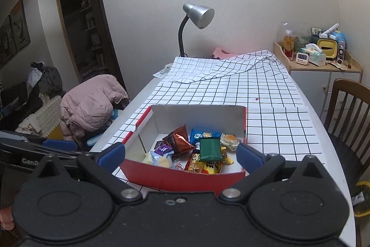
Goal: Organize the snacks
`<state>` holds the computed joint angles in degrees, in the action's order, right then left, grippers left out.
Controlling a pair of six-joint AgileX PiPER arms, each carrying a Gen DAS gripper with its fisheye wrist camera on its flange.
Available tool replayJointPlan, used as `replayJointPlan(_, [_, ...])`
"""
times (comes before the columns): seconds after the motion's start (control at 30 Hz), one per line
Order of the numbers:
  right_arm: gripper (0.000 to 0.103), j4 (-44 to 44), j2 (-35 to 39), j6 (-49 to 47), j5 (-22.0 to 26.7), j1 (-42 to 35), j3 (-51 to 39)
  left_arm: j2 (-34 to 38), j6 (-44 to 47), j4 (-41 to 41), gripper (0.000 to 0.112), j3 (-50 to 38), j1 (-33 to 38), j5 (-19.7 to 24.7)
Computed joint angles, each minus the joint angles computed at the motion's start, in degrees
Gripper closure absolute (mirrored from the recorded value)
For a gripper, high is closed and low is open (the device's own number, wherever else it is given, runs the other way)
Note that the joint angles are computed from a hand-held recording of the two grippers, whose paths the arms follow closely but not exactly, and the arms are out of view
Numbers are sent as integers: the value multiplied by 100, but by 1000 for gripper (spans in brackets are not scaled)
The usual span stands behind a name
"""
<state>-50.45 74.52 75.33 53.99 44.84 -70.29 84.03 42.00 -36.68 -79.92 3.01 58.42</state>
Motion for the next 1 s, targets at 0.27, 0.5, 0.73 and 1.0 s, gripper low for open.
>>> replayJointPlan(0.27, [1, -111, -180, 210, 97, 157, 108, -290, 159, -207, 14, 190, 61, -60])
replayJointPlan(0.5, [1, -213, -243, 288, 157, 236, 125, -419, 232, -333, 12, 263, 89, -44])
replayJointPlan(0.73, [1, -242, -319, 286, 131, 219, 154, -487, 188, -376, 12, 294, 74, -49])
replayJointPlan(1.0, [1, -291, -353, 295, 127, 213, 157, -646, 111, -314, 12, 412, -7, -266])
